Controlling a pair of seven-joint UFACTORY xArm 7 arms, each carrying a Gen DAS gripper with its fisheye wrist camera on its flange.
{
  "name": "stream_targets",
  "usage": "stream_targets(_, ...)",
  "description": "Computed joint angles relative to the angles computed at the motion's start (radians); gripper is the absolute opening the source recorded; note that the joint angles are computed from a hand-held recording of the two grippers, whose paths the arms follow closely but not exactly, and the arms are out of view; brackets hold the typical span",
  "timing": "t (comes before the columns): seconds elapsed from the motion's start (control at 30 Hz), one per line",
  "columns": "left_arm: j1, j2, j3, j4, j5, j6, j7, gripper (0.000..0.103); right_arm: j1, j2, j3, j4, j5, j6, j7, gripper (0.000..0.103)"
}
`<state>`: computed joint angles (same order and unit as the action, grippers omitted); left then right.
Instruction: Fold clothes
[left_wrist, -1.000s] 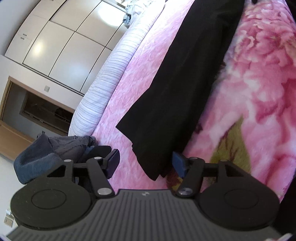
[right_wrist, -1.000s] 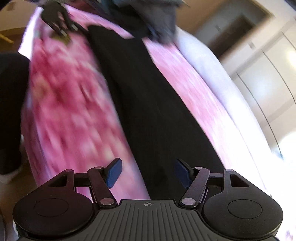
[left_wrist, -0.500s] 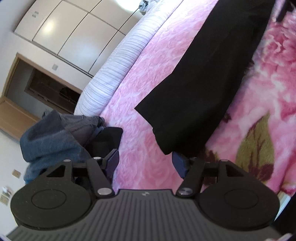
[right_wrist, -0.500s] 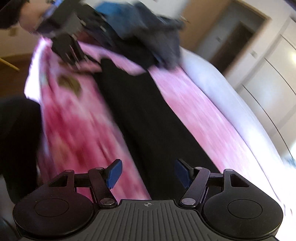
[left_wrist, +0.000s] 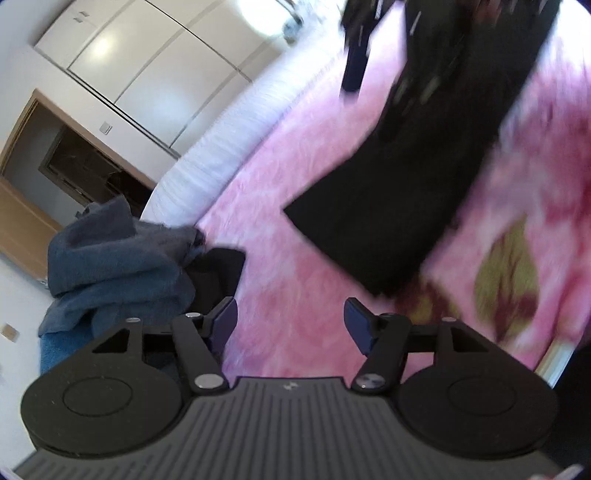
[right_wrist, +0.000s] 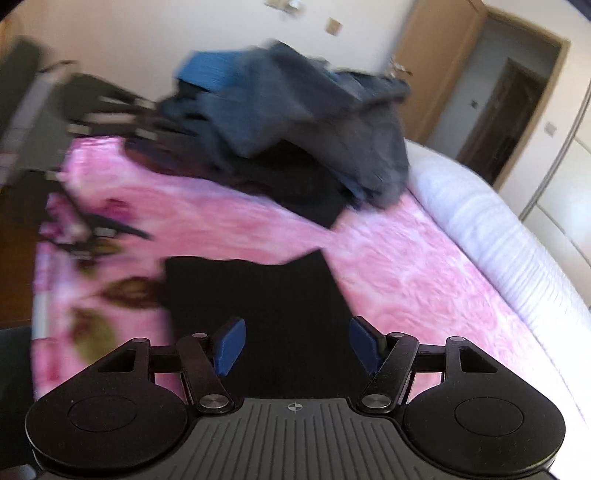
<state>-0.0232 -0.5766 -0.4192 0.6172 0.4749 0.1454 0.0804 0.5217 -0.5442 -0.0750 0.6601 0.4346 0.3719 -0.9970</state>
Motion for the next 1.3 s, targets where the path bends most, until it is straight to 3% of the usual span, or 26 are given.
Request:
stream_targets(0.2, -0.249, 0.181, 0.179, 0.083, -0.189, 0.005, 0.100, 0.061, -0.002, 0.368, -0.062, 0.350, 0.122, 0.178, -0.053, 0.066)
stream_targets(0.27, -0.277, 0.214, 0.200, 0.083, -0.217, 0.009, 0.136, 0.061, -0.034, 0.481, -0.057, 0.465, 0.135, 0.273, -0.023, 0.066)
stream_targets(0.3, -0.285, 0.224, 0.207, 0.078, -0.230, 0.003, 0.146, 0.061, -0.051, 0.530, -0.051, 0.511, 0.133, 0.303, -0.006, 0.061)
stream_targets(0.33, -0.284, 0.225, 0.209, 0.068, -0.240, -0.015, 0.146, 0.061, -0.069, 0.576, -0.045, 0.556, 0.129, 0.330, 0.012, 0.045)
stream_targets(0.5, -0.287, 0.229, 0.219, 0.056, -0.284, -0.037, 0.148, 0.062, -0.160, 0.684, -0.002, 0.662, 0.189, 0.397, 0.041, 0.045)
stream_targets(0.7, -0.198, 0.177, 0.144, 0.045, -0.226, -0.003, 0.084, 0.062, -0.226, 0.638, 0.058, 0.607, 0.187, 0.338, 0.159, 0.047)
stream_targets(0.9, -0.095, 0.102, 0.071, 0.033, -0.126, 0.052, -0.017, 0.062, -0.266, 0.535, 0.129, 0.495, 0.013, 0.169, 0.335, 0.048)
stream_targets(1.03, -0.053, 0.038, 0.056, 0.007, -0.074, 0.072, -0.064, 0.062, -0.272, 0.384, 0.145, 0.382, 0.087, 0.149, 0.248, 0.048)
stream_targets(1.17, -0.029, -0.002, 0.066, -0.018, -0.052, 0.085, -0.080, 0.062, -0.157, 0.138, 0.106, 0.158, 0.193, 0.108, 0.054, 0.048)
stream_targets(1.3, -0.026, -0.021, 0.081, -0.036, -0.047, 0.075, -0.076, 0.069, -0.056, -0.011, 0.165, -0.048, 0.130, -0.001, 0.013, 0.048)
